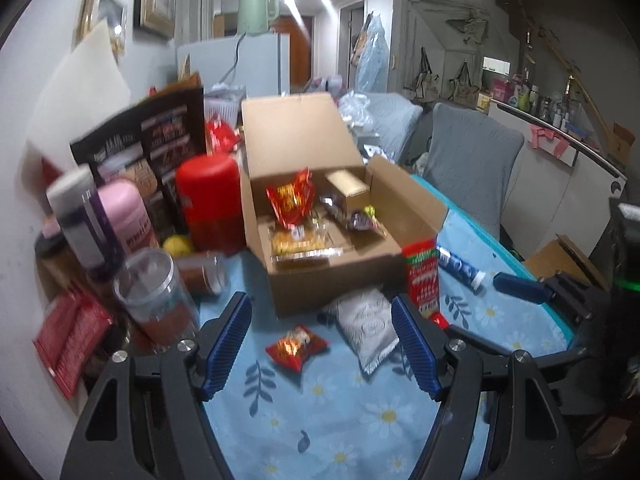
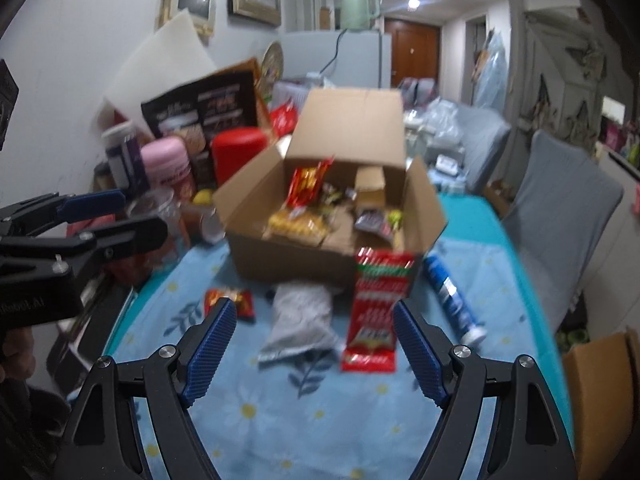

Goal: Organize snacks
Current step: 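Withdraw both tools from the box back toward the snacks on the table, then grasp the white printed pastry bag with the right tool while the left tool grasps the small red candy packet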

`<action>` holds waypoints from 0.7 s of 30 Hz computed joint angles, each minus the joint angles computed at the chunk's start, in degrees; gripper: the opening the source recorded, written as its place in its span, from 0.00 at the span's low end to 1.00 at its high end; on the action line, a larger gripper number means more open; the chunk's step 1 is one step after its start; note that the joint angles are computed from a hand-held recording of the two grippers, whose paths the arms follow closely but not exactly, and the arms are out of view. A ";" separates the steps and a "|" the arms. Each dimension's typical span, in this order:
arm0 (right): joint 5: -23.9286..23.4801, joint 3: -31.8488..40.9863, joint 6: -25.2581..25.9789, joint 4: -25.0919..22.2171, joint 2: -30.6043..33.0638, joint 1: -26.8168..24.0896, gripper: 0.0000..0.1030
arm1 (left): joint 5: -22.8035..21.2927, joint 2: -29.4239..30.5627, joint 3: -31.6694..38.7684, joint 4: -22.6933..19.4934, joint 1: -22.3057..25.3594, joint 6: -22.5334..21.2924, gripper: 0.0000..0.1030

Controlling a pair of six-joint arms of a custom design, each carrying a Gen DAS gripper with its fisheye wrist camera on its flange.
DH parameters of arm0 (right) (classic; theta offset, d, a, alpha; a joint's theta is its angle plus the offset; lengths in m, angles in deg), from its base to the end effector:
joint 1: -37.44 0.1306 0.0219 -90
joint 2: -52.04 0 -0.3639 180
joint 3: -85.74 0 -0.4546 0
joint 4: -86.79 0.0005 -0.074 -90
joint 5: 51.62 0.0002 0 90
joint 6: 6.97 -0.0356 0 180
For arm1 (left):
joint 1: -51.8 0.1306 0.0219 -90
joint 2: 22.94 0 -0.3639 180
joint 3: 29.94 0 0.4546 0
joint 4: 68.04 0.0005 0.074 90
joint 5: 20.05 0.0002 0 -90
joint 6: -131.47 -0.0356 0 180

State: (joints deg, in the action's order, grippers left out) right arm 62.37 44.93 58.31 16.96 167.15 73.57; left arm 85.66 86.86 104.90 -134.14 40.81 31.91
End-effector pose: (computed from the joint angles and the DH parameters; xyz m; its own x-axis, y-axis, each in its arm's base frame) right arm 0.5464 0.3803 0.5691 -0.6550 -0.0051 -0.7556 -0.0392 0.9989 0.0273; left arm 0.6249 -0.1317 0.5941 -0.5721 0.2740 -0.7731 0.4857 0.8727 -0.0502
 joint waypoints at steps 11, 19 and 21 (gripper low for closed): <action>-5.72 2.56 -0.23 -2.32 5.22 -1.57 0.79 | 2.89 5.38 1.43 -3.50 1.57 0.93 0.70; -8.88 8.92 -0.23 -5.10 11.27 -3.48 0.79 | 4.15 12.25 7.09 -8.64 2.31 -0.18 0.70; -9.22 11.89 -0.19 -6.73 13.56 -3.84 0.79 | 4.43 13.49 8.17 -9.29 2.37 -0.86 0.70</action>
